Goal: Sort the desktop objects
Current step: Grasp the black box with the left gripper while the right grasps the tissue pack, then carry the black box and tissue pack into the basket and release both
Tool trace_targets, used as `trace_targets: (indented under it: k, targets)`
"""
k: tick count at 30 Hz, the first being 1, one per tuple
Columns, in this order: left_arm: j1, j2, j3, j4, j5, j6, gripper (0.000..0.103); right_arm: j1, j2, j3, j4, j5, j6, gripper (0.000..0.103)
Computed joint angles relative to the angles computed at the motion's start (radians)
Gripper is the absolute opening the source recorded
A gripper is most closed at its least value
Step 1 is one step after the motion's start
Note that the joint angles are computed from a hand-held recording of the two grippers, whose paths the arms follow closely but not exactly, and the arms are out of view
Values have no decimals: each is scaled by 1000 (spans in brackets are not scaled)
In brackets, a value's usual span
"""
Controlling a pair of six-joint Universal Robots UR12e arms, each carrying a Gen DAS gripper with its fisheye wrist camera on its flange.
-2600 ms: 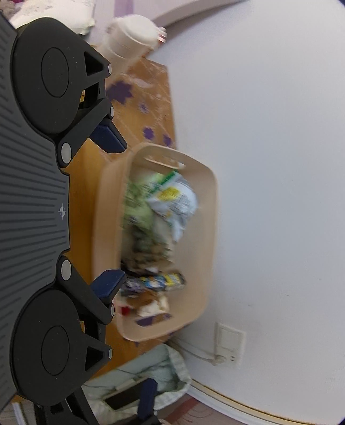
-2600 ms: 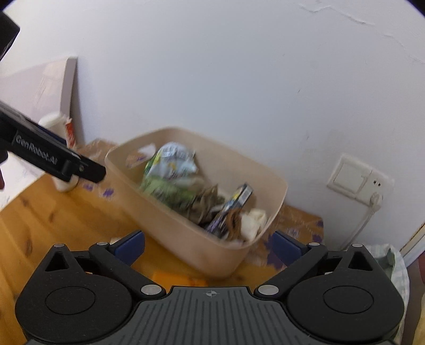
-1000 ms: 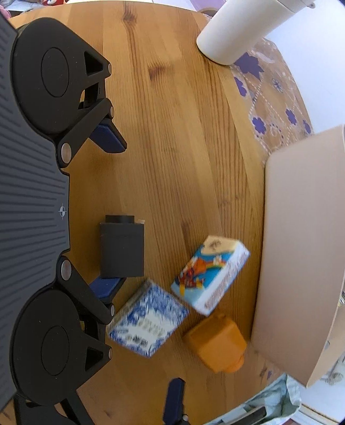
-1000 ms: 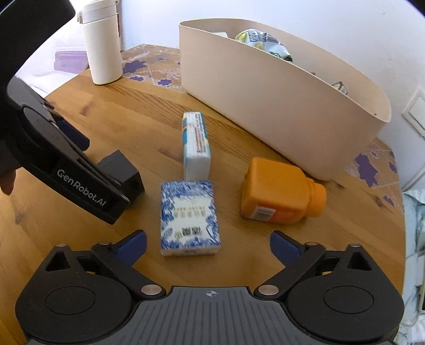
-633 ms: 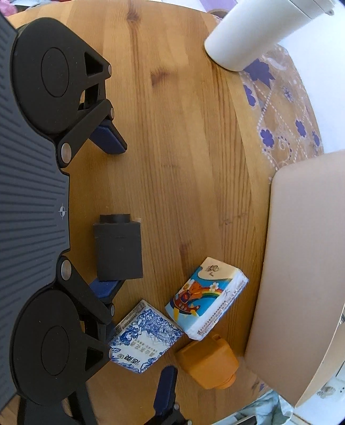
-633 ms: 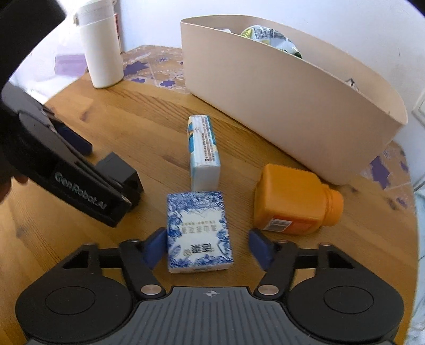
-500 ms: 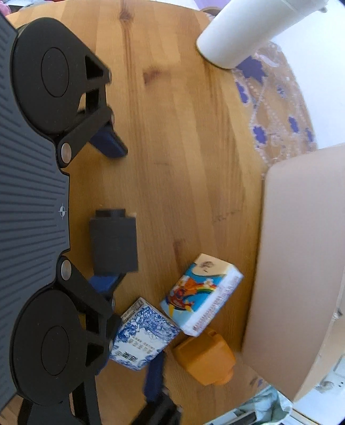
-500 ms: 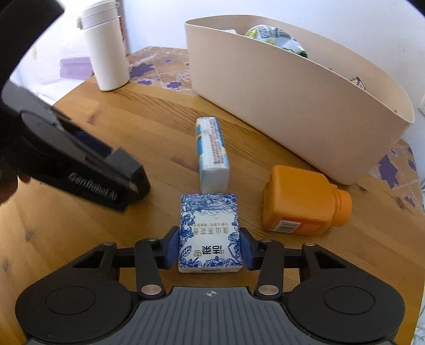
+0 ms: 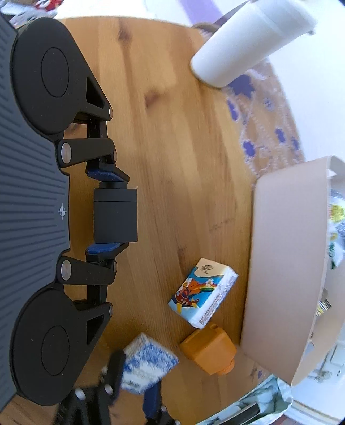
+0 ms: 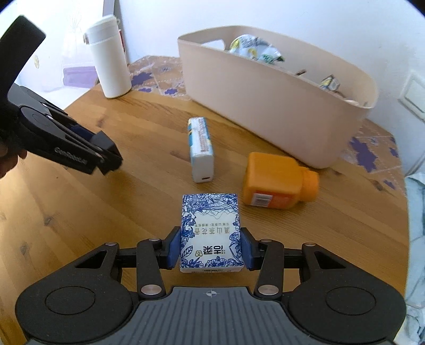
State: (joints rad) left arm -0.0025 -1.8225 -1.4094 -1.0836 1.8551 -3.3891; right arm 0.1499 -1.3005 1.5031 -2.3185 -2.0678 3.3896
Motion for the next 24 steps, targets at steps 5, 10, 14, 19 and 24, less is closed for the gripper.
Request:
trace_targets:
  k: [5, 10, 14, 19, 24]
  targets:
    - [2, 21, -7, 27, 11, 47, 45, 9, -25, 4, 8, -44, 0, 43]
    - [2, 32, -2, 70, 21, 87, 45, 13, -47, 0, 10, -83, -6, 43]
    - [2, 29, 17, 104, 30, 126, 45, 12, -61, -7, -7, -116, -9, 43]
    - [2, 10, 62, 146, 40, 161, 45, 11, -61, -30, -23, -187, -55, 43]
    - [-4, -17, 108, 221, 63, 224, 45, -4, -60, -63, -30, -224, -53, 43]
